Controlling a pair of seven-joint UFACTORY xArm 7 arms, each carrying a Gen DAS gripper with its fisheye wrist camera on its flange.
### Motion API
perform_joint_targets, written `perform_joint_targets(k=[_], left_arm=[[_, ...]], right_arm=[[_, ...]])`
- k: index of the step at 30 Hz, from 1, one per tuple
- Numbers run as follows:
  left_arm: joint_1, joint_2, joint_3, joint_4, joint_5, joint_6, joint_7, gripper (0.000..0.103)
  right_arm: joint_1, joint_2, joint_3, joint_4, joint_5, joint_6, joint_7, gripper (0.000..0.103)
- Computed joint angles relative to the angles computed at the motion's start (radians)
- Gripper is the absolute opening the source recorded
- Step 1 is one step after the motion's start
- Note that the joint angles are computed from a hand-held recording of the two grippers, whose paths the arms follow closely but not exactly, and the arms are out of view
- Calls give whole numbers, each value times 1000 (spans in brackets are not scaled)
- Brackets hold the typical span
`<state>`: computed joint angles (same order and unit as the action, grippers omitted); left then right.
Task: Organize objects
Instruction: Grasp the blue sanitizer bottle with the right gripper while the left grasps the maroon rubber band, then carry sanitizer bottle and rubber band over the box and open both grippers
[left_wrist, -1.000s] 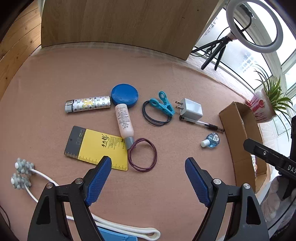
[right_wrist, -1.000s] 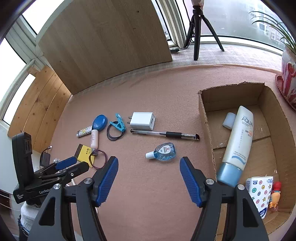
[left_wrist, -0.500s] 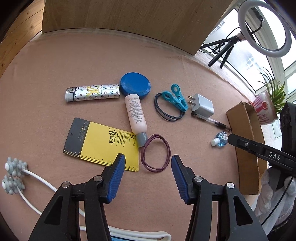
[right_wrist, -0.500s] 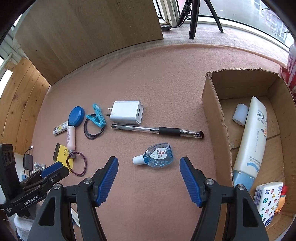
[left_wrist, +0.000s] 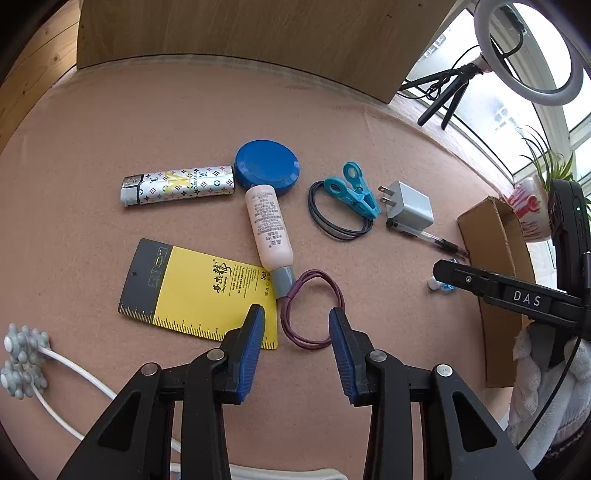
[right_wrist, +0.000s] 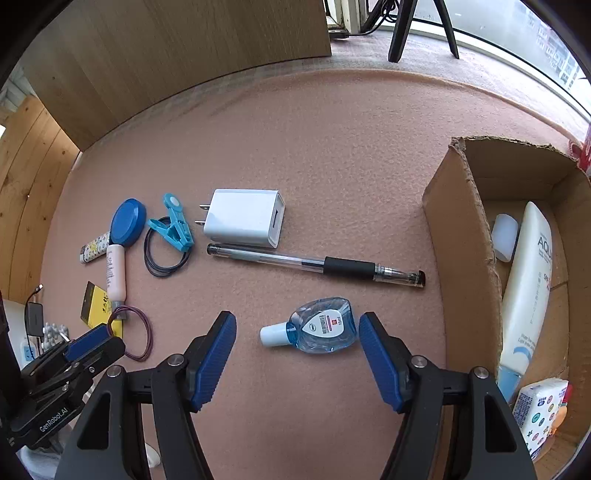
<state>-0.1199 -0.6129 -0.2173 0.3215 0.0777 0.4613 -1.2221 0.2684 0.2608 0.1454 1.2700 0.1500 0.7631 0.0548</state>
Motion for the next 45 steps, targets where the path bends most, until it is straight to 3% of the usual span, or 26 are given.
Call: perform_joint_targets(k=[8,13,19,29,45], left_arm=[[3,47,-3,20,12,-17,6,24],[-3,66,2,21,10,-41,10,17],[-1,99,-8,31,17,-67,0,4],[-7,53,-40,16,27,-64,-57,3],[-32,55,-93,100,80,-47,-122,3]], right_arm=[[6,19,1,6,-10,6,4,65],[12,4,-4,-11,-38,-2,13,54],[0,-11,2,-31,0,-17,-7,53],[-4,-82,8,-127,33,-76,-52,53],[10,-331,-9,-402,217,-198,-170,53]])
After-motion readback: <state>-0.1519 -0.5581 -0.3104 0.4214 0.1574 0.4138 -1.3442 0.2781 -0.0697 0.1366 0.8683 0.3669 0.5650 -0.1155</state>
